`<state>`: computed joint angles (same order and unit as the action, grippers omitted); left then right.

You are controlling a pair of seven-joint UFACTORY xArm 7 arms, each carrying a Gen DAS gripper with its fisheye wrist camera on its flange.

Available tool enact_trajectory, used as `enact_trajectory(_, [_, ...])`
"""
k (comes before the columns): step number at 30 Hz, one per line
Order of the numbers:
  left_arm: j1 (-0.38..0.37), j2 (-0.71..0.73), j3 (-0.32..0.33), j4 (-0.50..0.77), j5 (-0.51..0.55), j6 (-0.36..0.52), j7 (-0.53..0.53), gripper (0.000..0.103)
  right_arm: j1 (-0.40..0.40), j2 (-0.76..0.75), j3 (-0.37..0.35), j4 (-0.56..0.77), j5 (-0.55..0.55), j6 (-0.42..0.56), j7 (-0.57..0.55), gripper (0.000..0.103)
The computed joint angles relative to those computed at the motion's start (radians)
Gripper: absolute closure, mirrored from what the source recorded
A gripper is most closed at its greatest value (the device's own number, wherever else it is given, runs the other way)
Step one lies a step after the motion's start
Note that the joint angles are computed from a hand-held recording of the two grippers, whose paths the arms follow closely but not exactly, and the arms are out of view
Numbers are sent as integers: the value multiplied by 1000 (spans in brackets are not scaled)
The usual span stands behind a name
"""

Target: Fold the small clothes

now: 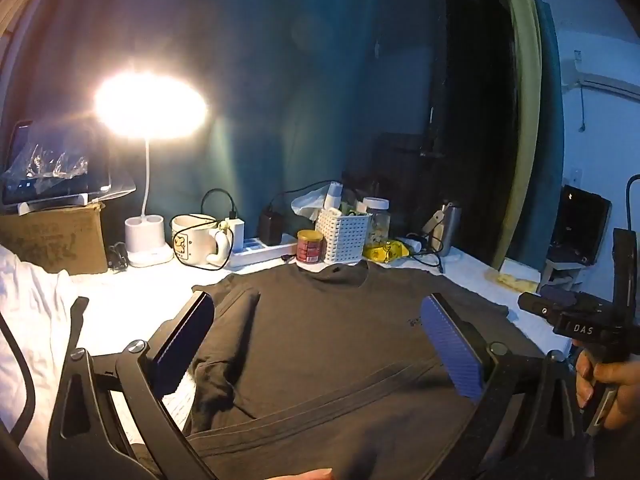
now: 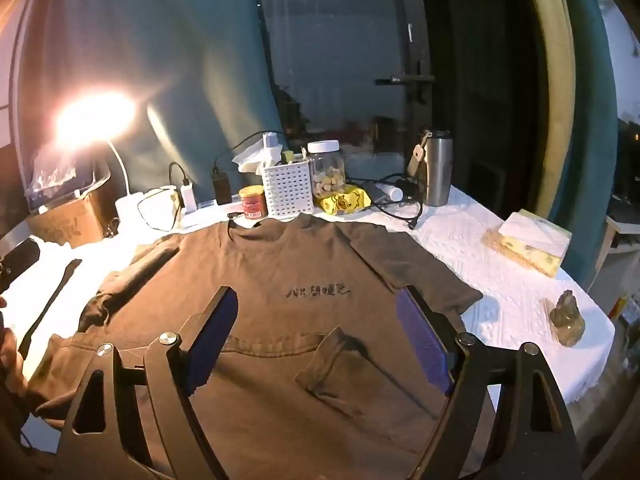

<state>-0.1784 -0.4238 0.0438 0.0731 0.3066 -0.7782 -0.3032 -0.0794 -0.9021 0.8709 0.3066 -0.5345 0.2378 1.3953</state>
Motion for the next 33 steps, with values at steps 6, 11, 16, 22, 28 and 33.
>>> enact_trajectory(6, [1,-75,-38,-8,-17,47,-10,1,39,0,-36,-2,12,28,-10,19])
enact_trajectory(11, [-43,-112,-35,-10,-42,91,5,1,29,3,-60,-1,1,15,-19,19])
enact_trajectory(16, [-54,-119,-46,-24,-66,91,21,1,57,-32,-52,-17,10,32,-9,19])
enact_trajectory(22, [-78,-131,-30,-31,-92,116,13,1,63,-39,-54,-20,6,43,-4,19])
enact_trajectory(28, [-96,-130,-16,-28,-81,147,-2,1,74,-47,-57,-25,5,57,9,19])
enact_trajectory(33, [-97,-134,-11,-32,-75,137,1,1,76,-49,-60,-30,-2,51,13,19])
